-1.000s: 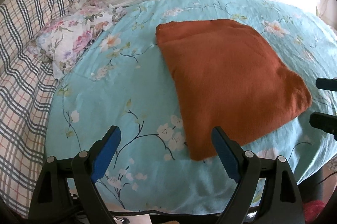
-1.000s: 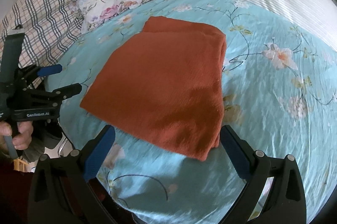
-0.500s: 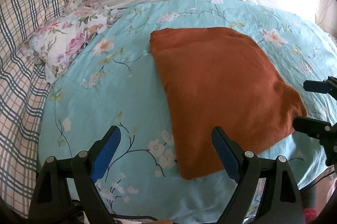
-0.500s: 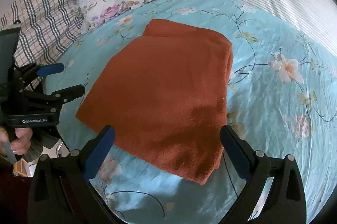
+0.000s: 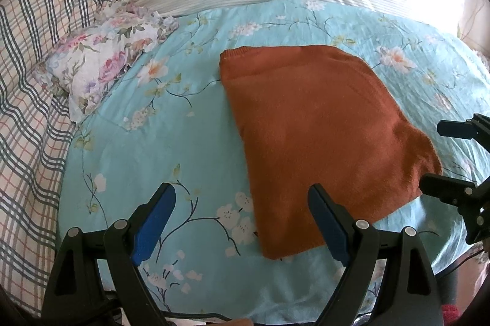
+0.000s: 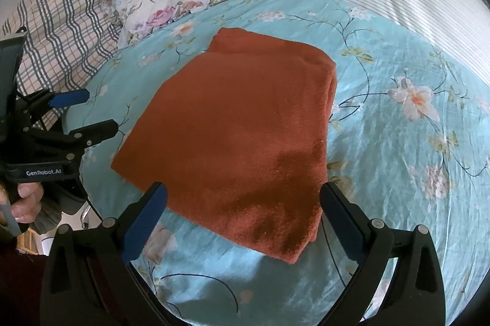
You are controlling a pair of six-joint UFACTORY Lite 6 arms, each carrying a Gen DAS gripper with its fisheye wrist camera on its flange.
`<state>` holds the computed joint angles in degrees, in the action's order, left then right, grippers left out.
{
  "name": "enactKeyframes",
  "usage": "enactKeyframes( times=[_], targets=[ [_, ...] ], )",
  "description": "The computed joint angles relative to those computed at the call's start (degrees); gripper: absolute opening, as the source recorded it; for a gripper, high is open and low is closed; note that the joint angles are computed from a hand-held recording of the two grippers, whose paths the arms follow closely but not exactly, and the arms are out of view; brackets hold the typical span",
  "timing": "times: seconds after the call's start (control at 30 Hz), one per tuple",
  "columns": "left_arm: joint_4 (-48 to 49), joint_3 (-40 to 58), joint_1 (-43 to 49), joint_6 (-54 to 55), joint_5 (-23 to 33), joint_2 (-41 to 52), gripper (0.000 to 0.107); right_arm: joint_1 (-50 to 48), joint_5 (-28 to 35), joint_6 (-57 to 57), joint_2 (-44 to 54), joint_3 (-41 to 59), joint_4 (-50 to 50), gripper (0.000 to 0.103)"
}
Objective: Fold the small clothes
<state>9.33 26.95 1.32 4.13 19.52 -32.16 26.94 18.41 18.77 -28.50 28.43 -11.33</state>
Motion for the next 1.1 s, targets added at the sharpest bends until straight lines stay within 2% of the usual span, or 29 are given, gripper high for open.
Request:
enactKeyframes(
  times=[0.6, 0.83, 1.1],
  targets=[
    [5.2, -1.5, -3.3, -6.6, 1.9, -3.4, 0.089, 0.3, 0.9, 1.8, -2.1, -0.8, -1.1, 0.100],
    [2.2, -1.2, -1.9, -2.7, 1.3, -2.9, 0.089, 1.8, 1.5, 5.6, -2.4, -0.6, -4.0, 0.100],
    [2.4, -1.8, -3.0, -3.4, 2.0, -4.3, 0.089, 2.3, 1.8, 6.4, -2.6, -0.5, -4.5, 0.100]
  ],
)
